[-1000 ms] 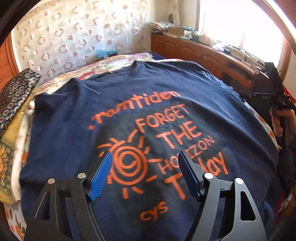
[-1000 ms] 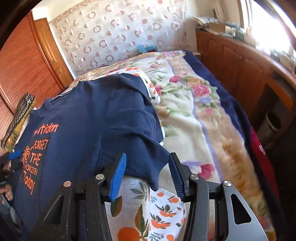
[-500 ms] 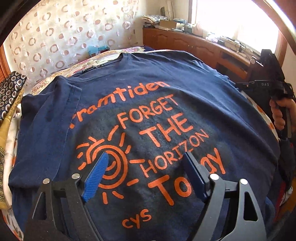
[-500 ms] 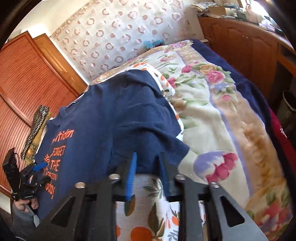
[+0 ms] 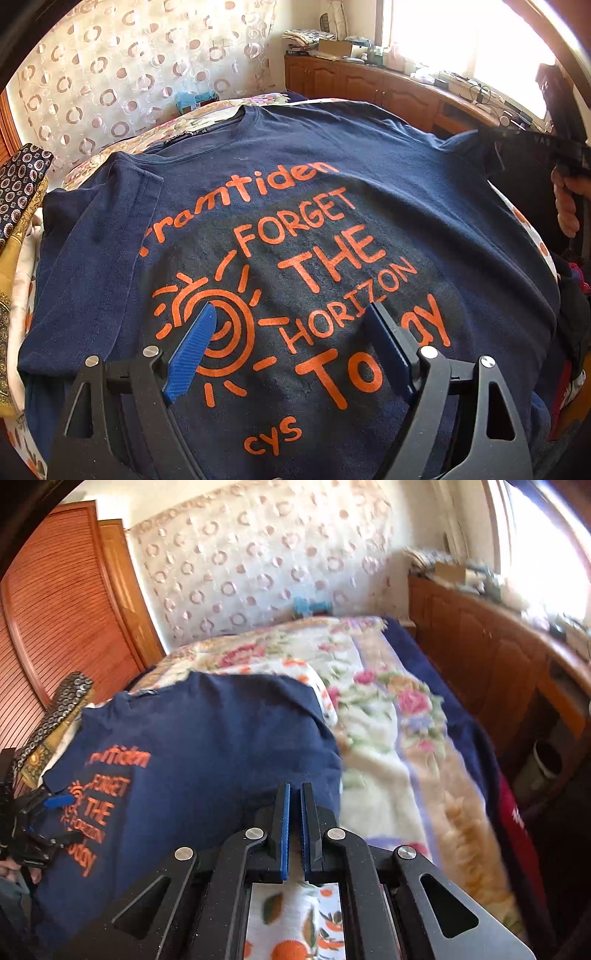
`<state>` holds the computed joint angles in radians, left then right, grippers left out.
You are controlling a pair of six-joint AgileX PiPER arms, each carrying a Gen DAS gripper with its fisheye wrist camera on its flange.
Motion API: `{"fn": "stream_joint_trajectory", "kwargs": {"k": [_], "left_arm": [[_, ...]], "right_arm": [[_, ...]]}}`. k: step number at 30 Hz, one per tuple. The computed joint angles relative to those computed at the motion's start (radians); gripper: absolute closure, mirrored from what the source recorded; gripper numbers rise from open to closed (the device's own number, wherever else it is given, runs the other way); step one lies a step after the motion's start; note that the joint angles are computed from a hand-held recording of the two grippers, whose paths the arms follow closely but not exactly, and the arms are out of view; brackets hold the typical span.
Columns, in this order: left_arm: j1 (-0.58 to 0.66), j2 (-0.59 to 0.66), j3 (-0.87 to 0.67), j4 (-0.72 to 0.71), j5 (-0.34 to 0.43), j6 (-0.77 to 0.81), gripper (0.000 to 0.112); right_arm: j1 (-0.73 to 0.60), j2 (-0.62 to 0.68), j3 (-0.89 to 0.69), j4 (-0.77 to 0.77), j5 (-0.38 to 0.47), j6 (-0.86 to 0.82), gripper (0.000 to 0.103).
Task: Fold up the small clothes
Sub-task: 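Fold the gripped side over toward the center with the right gripper, then release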
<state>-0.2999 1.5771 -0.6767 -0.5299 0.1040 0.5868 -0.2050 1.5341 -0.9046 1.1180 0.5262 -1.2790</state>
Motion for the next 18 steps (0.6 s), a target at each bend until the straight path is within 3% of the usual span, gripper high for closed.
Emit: {"fn": "stream_joint_trajectory", "kwargs": {"k": [7, 11, 15, 17, 18], "left_arm": [[0.0, 0.0, 0.0, 0.009, 0.0, -0.008, 0.029], [-0.008, -0.006, -0.004, 0.132, 0.008, -0.138, 0.029], [-0.012, -0.058, 0.02, -0.028, 0.0, -0.002, 0.029], [-0.03, -0.108, 0.033, -0.007, 0.005, -0.029, 0.029], [-0.039, -0.124, 0.034, 0.023, 0.006, -0.062, 0.029]], "right_arm": [[0.078, -0.105, 0.048, 0.061, 0.071, -0.078, 0.099], [0.121, -0.117, 0.075, 0.048, 0.1, -0.083, 0.098], [0.144, -0.094, 0.104, 0.004, 0.079, -0.073, 0.098], [0.123, -0.085, 0.108, -0.001, 0.074, -0.077, 0.094], [0.097, -0.086, 0.11, 0.01, 0.088, -0.089, 0.087]]}}
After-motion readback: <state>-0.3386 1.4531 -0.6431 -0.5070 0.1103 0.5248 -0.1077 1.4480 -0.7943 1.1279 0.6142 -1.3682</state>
